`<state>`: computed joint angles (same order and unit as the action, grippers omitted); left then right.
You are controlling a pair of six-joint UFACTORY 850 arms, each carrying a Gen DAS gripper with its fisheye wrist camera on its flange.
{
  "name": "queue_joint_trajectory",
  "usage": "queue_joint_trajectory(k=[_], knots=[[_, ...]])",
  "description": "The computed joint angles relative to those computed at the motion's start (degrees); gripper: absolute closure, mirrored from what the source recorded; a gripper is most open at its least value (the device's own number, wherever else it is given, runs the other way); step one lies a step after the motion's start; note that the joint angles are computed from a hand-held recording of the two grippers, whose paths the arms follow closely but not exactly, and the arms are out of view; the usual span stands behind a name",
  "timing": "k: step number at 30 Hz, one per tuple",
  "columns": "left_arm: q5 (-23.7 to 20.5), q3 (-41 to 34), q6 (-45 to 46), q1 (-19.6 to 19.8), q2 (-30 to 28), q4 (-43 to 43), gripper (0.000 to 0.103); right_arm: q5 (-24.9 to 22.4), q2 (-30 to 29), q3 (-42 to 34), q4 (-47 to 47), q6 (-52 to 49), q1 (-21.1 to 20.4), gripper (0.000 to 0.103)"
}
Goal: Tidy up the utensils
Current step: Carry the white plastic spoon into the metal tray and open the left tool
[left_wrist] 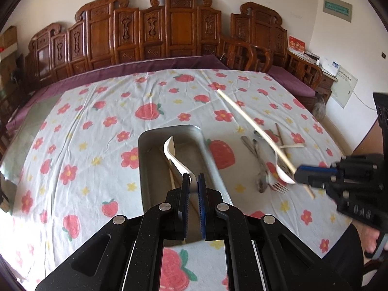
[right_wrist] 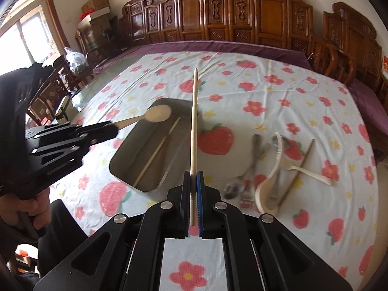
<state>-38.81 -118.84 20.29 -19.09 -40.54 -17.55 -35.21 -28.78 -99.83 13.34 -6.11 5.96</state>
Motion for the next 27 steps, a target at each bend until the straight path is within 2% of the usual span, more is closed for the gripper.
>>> queue_joint_trajectory(k=[8, 15, 17, 18, 19, 27], knots=[[-1.7, -4.0, -0.1, 0.8, -3.7, -1.0, 0.097, -3.9, -4.7, -5.7, 0.2, 0.3, 1.6, 0.097], [-5.1, -7.9, -0.5, 1.6, -6.4, -2.5, 0.097, -6.5, -7.7, -9.4, -0.2, 1.5, 2.1, 0.097], [-6.2, -9.0, -1.4, 1.9, -6.9, -2.2, 0.087, -6.9, -8.2, -10.1, 0.0, 1.7, 2.1, 0.097], [-6.2, -8.8, -1.3, 2.1, -6.8, -2.8, 0.077, -7.2, -8.5, -10.5, 0.1, 1.9, 2.2, 0.097], [-6.0, -8.2, -1.0, 2.3, -6.3, -3.6, 0.072, -7.4, -8.7, -10.7, 0.1, 2.0, 2.2, 0.097], [-3.2, -2.9, -0.1, 3.7, -1.8, -3.7, 0.072, -7.5, -10.6, -12.6, 1.5, 4.7, 3.0, 0.097]])
